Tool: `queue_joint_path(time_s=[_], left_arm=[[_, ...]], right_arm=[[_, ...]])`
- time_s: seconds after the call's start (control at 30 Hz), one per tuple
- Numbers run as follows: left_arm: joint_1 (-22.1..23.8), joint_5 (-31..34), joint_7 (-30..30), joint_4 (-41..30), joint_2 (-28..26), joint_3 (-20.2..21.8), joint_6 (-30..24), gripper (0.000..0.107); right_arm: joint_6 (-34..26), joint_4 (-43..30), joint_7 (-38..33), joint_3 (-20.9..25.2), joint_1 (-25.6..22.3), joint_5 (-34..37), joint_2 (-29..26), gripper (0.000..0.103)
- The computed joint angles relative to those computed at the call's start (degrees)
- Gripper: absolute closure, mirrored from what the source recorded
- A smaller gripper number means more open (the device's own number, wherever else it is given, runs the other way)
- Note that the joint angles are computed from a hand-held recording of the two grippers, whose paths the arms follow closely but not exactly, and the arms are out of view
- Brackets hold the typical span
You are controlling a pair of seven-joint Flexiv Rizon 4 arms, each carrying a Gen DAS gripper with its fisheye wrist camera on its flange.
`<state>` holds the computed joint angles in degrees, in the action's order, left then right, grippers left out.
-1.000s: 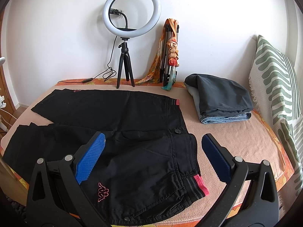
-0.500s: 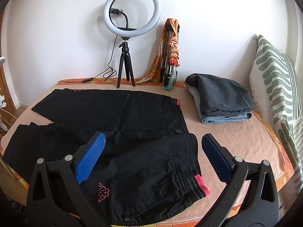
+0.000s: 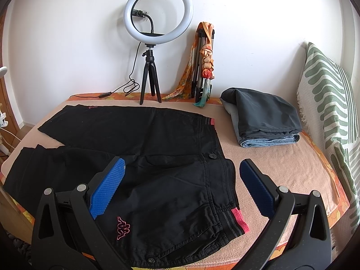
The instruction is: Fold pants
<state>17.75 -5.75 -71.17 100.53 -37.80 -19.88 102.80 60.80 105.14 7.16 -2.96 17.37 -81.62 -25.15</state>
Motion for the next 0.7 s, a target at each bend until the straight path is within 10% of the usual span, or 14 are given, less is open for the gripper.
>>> queue_joint_path(time_s=[0.7], left_arm=[[0.54, -0.73, 2.85, 1.54, 0.26, -0.44, -2.15, 0.004]], right_arm=[[5.41, 1.63, -7.04, 1.19, -0.71, 0.25, -0.04, 0.0]])
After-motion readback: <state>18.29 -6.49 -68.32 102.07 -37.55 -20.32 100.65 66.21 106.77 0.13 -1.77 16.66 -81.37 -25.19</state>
